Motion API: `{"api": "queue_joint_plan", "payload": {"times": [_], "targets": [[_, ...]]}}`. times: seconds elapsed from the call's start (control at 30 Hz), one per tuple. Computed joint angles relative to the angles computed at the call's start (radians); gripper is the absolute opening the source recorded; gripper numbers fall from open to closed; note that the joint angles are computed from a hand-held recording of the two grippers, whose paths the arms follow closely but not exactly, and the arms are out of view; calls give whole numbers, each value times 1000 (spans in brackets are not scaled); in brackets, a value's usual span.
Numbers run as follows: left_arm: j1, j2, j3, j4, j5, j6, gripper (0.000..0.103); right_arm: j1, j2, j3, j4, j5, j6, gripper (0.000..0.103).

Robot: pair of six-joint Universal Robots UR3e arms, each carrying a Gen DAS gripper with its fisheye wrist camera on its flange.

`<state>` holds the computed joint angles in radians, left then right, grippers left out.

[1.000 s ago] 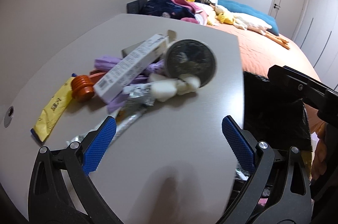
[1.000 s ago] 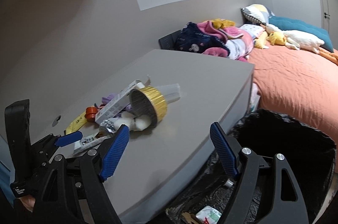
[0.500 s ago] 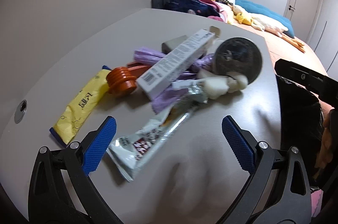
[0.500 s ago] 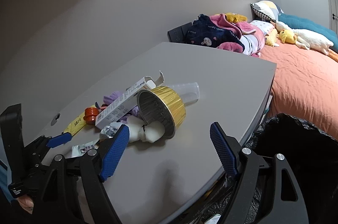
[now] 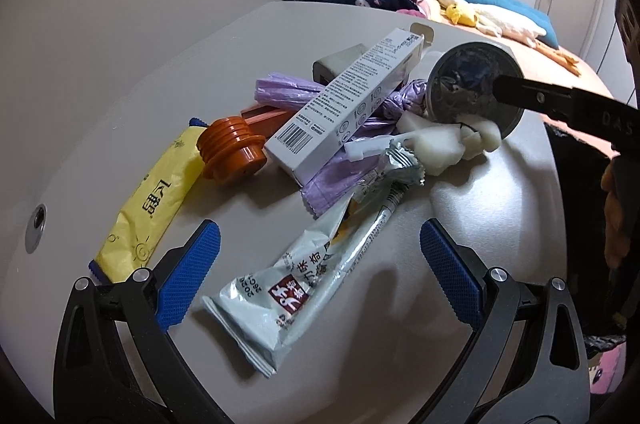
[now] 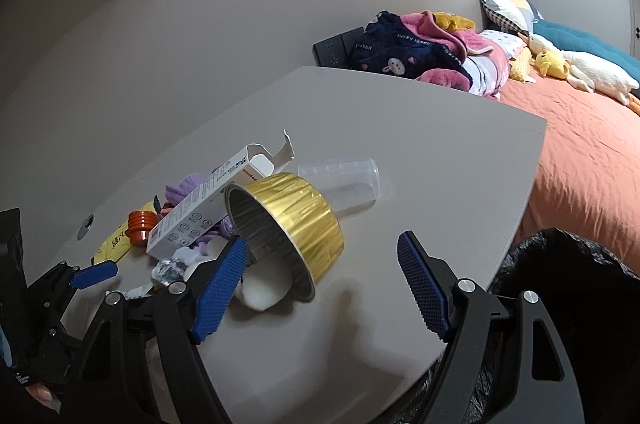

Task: Collect trash
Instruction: 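Grasp the silver tube with the left tool while the right grasps the gold foil cup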

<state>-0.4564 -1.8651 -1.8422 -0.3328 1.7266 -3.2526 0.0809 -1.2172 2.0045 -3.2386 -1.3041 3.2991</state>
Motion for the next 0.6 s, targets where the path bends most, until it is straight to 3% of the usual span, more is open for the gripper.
{"api": "queue_joint_plan", "payload": {"times": [0.1, 0.2, 0.27, 0.3, 0.37, 0.6], "targets": [[-5, -23, 23, -12, 18, 7, 91, -6, 40, -40, 9, 21, -3, 72], [-4, -34, 40, -27, 10, 20, 82, -9, 68, -62, 10, 34, -3, 59], [-2, -39, 48, -33, 4, 23, 76, -16, 84, -68, 6, 55, 0, 41], [1, -39, 48, -39, -5, 24, 67, -17, 89, -68, 2, 62, 1, 36], [10, -33, 39, -34, -27, 23, 59, -15, 97, -66, -7, 68, -1, 24], [3, -21, 19, -20, -15, -4, 34, 19, 81, -30, -92, -3, 0, 23]]}}
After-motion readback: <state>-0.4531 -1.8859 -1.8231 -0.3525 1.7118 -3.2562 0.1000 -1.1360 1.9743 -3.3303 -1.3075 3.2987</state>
